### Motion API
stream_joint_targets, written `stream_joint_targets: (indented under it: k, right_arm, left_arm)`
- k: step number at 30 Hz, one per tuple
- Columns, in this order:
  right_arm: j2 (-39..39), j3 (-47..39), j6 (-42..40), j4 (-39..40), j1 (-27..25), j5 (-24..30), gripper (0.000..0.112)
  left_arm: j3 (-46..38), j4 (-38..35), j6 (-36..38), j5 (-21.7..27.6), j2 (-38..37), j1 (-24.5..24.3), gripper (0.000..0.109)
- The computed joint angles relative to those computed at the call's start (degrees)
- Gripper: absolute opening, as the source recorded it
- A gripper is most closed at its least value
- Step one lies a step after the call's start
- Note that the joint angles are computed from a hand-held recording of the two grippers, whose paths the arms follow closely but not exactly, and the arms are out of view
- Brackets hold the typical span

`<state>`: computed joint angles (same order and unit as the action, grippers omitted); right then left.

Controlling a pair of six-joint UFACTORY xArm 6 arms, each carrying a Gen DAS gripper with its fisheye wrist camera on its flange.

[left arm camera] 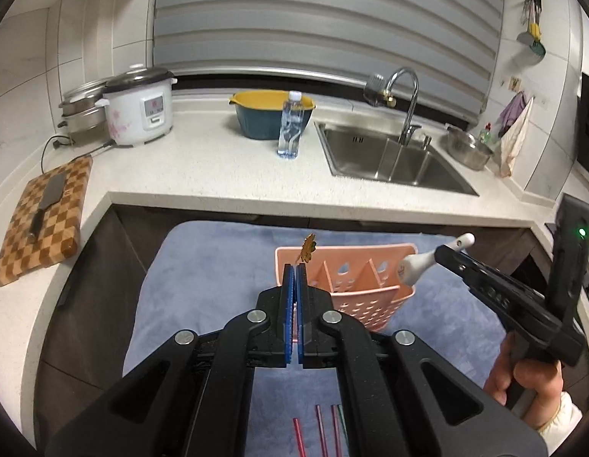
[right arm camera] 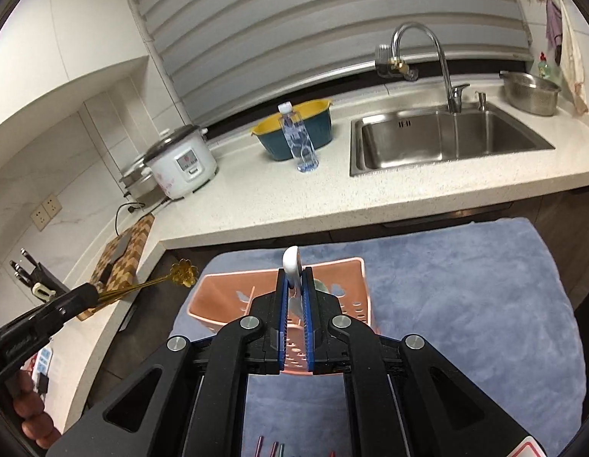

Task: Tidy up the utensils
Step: 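Carry both spoons over the pink basket and open both tools to drop them in, then withdraw both open tools from the basket back toward the chopsticks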

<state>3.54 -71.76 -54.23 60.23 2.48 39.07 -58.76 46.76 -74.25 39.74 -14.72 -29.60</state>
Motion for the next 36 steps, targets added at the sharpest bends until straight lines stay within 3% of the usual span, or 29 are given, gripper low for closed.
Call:
stream_joint_targets:
  k: [9, 11, 12, 14, 16, 20, 28, 32, 36]
  right_arm:
    - [5.3, -1.6, 2.9, -3.8, 1.6, -3.8, 0.008]
    - [4.9, -1.1, 2.3, -2.5, 1.7, -5.2, 0.013]
    - [4.7, -1.0, 2.2, -2.5, 1.7, -5.7, 0.015]
    - [4.1, -0.6, 1.3, -1.4, 1.3, -6.1, 0.022]
    - [2.9, 0.2, 0.6, -0.5, 0.7, -6.2, 0.024]
    - [-0.4, 2.9, -0.8, 1.0, -0.9, -5.0, 0.03]
    - [-16.6, 19.9, -7.9, 0.5, -5.7, -3.5, 0.043]
    - [-27.3, 33.0, -10.1, -5.5, -9.0, -3.6, 0.043]
    - [-37.8, 45.3, -10.3, -12.8, -13.8, -1.0, 0.043]
  left_arm:
    - [-0.4, -3.6, 1.8, -1.7, 4.1, 2.4, 0.002]
    - [-0.6, -2.4, 0.6, -1.1, 4.4, 2.3, 0.003]
    - [-0.8, -1.8, 0.1, -0.5, 4.4, 2.1, 0.006]
    - [-1.2, -0.7, -1.0, 0.6, 4.3, 1.7, 0.029]
    - [-1.1, 1.5, -3.3, 1.8, 3.5, 1.2, 0.04]
    - [-0.1, 2.9, -5.3, 3.8, 1.2, 0.2, 0.046]
    - [9.4, 4.2, -12.2, 10.3, -8.8, -7.1, 0.061]
    - [16.5, 2.2, -17.9, 14.5, -13.2, -13.4, 0.062]
    - [22.4, -1.2, -23.3, 15.5, -15.0, -19.6, 0.062]
